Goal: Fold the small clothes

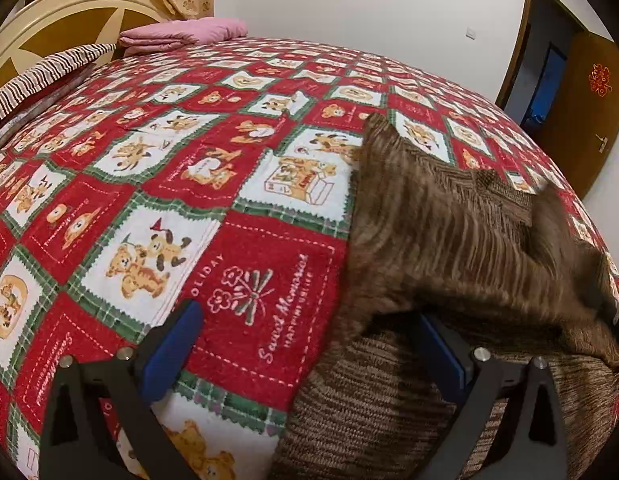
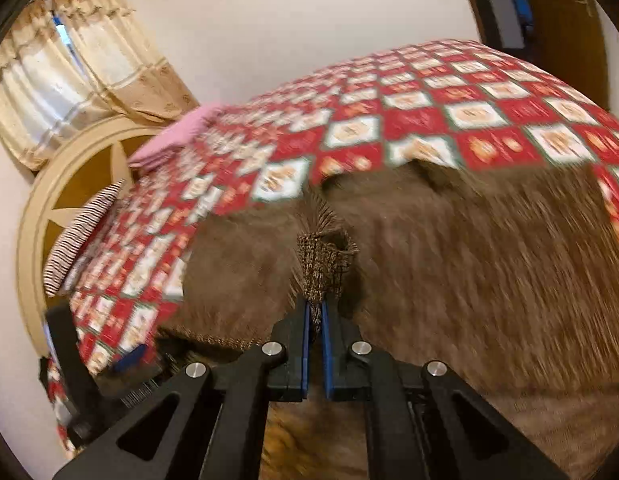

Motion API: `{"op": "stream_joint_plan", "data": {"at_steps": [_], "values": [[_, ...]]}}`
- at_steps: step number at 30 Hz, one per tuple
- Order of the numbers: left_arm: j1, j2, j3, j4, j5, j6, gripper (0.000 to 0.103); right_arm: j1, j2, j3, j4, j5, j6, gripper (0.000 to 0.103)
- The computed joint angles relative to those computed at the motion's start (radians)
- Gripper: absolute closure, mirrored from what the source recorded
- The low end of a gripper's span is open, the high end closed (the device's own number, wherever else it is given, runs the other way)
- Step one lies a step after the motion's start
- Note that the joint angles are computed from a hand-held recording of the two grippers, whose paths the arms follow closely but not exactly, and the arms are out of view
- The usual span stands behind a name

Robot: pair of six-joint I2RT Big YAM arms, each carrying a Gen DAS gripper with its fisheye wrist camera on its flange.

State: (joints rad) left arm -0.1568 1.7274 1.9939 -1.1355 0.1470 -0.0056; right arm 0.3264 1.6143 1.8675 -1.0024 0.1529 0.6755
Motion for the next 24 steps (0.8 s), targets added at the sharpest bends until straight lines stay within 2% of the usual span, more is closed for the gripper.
{"op": "stream_joint_plan", "data": {"at_steps": [3, 4, 5, 7, 9, 12, 14, 16, 18, 20, 22, 23, 24], "values": [[0.0, 0.0, 0.0, 0.0, 0.0, 0.001, 0.0, 0.001, -0.021, -0.071, -0.022, -0.018, 0.03, 0.096], [0.0, -0.001, -0.001, 0.0, 0.0, 0.0, 0.0, 0.002, -0.053, -0.127, 0.036, -0.031, 0.04, 0.091], [0.001, -0.001, -0.001, 0.001, 0.004, -0.001, 0.0, 0.0, -0.069, -0.149, 0.057, -0.05, 0.048, 0.086], [0.003, -0.002, -0.004, 0.004, 0.013, -0.005, 0.0, -0.018, -0.095, -0.175, 0.081, -0.145, 0.087, 0.054], [0.01, -0.003, -0.004, 0.007, 0.032, -0.017, 0.0, -0.024, -0.131, -0.203, 0.109, -0.163, 0.12, 0.045], [0.017, -0.013, -0.019, 0.026, 0.028, -0.052, 0.001, -0.021, -0.16, -0.186, 0.095, -0.066, 0.084, 0.046], [0.021, -0.026, -0.033, 0.034, -0.013, -0.091, 0.002, -0.035, -0.134, -0.118, 0.055, -0.003, 0.013, 0.046], [0.023, -0.041, -0.044, 0.026, -0.037, -0.083, 0.007, -0.061, -0.06, -0.01, -0.037, -0.017, -0.036, 0.046], [0.026, -0.078, -0.081, 0.045, -0.056, -0.044, 0.008, -0.091, 0.028, 0.094, -0.109, -0.046, -0.076, 0.046], [0.031, -0.122, -0.121, 0.101, -0.077, -0.01, 0.008, -0.114, 0.101, 0.172, -0.145, -0.073, -0.098, 0.046], [0.035, -0.115, -0.077, 0.107, -0.046, -0.021, 0.007, -0.126, 0.146, 0.209, -0.153, -0.137, -0.111, 0.047], [0.031, -0.087, -0.021, 0.08, -0.02, -0.027, 0.004, -0.126, 0.194, 0.265, -0.198, -0.157, -0.133, 0.052], [0.021, -0.049, 0.047, 0.039, -0.004, -0.026, 0.001, -0.118, 0.222, 0.302, -0.233, -0.124, -0.152, 0.07]]}}
